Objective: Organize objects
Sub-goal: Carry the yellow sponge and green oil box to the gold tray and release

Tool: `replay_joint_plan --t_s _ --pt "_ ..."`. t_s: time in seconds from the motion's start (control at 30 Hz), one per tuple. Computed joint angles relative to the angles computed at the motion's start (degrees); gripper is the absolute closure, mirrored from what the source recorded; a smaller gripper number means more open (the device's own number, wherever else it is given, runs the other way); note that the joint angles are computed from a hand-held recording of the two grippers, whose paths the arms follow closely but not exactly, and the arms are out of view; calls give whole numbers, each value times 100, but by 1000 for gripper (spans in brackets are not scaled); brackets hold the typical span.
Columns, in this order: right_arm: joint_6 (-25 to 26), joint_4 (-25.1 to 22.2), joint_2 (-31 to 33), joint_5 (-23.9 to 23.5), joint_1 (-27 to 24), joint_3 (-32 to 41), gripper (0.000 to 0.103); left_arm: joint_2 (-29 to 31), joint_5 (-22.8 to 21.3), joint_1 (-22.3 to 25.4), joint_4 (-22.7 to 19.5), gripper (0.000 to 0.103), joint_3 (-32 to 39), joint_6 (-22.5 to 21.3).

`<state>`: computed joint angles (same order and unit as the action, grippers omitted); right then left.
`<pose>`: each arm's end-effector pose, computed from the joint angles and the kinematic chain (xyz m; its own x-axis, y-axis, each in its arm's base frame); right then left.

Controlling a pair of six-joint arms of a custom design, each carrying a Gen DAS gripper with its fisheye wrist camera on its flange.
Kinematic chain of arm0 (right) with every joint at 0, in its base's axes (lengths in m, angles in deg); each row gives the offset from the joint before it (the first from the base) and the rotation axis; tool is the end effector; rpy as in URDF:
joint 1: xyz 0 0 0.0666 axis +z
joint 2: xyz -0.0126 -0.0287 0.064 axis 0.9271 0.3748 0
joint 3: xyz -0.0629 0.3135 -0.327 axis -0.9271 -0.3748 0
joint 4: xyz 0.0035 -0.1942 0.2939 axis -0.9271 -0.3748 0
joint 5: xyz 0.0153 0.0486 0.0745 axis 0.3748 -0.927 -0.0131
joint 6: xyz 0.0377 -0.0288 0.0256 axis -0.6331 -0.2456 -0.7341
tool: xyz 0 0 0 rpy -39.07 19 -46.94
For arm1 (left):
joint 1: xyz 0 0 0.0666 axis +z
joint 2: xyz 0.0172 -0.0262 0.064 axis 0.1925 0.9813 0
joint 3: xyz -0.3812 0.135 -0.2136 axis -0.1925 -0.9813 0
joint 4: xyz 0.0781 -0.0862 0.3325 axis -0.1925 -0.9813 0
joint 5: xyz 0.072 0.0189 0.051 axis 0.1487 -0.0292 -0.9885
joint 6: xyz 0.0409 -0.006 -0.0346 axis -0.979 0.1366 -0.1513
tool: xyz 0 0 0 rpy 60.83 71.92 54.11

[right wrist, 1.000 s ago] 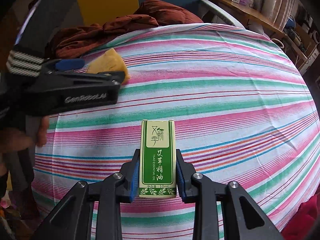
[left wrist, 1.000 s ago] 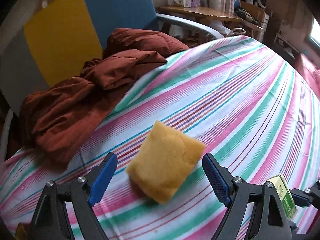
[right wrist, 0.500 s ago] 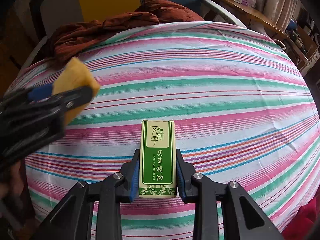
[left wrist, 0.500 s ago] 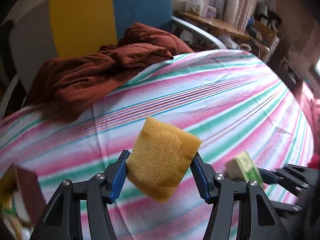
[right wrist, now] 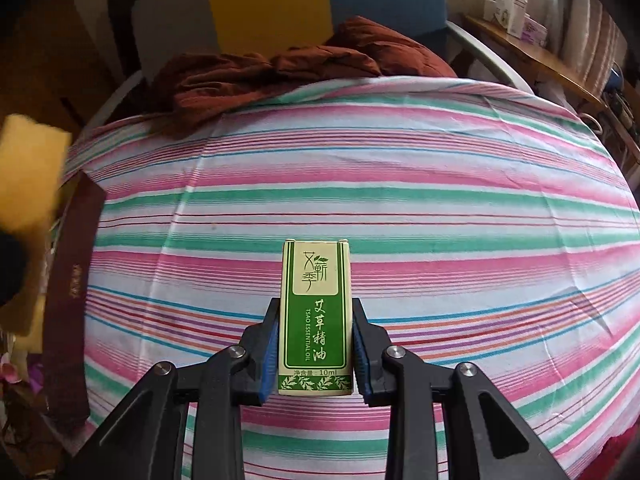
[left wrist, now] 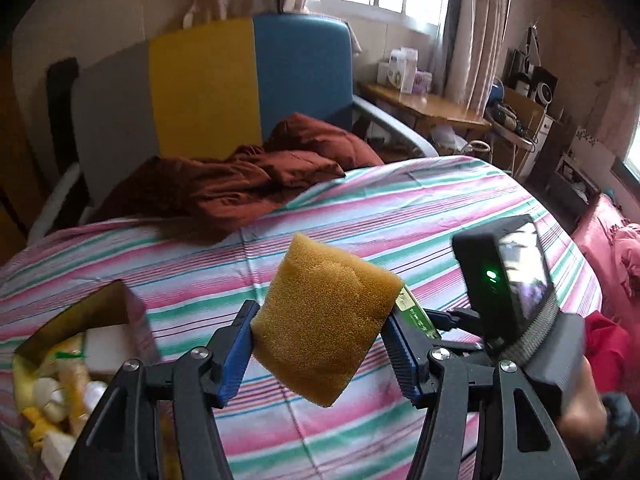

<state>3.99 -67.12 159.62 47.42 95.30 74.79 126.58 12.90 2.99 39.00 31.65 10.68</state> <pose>0.5005 0.2548 0.2951 -0.8933 -0.0130 -0.4493 -0.0733 0.9904 0.1172 0.4802 -0.0749 0.3775 -0.6978 0.1985 -0.6882 0.3242 0.9443 -0.0564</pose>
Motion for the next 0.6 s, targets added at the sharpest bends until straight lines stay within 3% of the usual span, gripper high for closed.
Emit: replay_joint_plan --t_s 0.33,0.6 --pt "266 119 49 38 233 18 73 -771 231 562 278 40 -756 -92" --pt "340 -83 196 95 325 132 73 -966 482 1182 325 40 -1126 -163"
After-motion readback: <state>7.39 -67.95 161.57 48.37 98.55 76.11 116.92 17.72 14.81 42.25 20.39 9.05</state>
